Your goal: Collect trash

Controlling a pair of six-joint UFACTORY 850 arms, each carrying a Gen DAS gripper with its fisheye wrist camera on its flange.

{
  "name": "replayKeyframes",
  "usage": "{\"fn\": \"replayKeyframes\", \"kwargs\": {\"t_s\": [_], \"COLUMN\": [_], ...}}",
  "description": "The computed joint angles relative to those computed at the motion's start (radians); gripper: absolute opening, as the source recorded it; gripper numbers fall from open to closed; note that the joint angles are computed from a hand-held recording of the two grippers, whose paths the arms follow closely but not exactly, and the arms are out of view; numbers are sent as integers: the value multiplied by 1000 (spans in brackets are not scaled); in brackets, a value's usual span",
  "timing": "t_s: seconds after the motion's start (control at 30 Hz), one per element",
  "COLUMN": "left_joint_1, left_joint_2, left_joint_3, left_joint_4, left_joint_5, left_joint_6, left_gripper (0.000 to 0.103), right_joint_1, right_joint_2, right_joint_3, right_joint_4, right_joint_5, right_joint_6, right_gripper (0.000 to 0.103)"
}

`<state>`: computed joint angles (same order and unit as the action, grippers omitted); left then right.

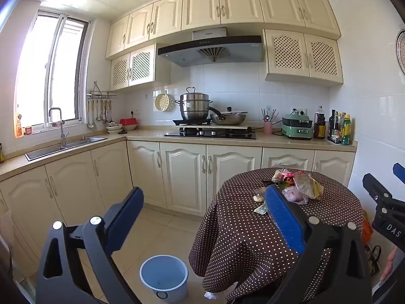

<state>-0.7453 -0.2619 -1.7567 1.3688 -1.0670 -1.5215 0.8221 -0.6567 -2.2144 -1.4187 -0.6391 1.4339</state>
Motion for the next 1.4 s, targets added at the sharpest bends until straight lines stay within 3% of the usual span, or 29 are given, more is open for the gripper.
{"fn": "replayKeyframes", "kwargs": {"t_s": [1.4], "left_joint_1": [7], "left_joint_2": [4], "left_joint_3": [10], "left_joint_4": [-16], "left_joint_5": [22], "left_joint_6": [14], "left_gripper": [95], "right_joint_1": [-4], "right_joint_2": [18], "right_joint_3": [25], "right_joint_4": [13], "right_joint_5": [-5], "right_joint_6": [2], "right_gripper": [97]}}
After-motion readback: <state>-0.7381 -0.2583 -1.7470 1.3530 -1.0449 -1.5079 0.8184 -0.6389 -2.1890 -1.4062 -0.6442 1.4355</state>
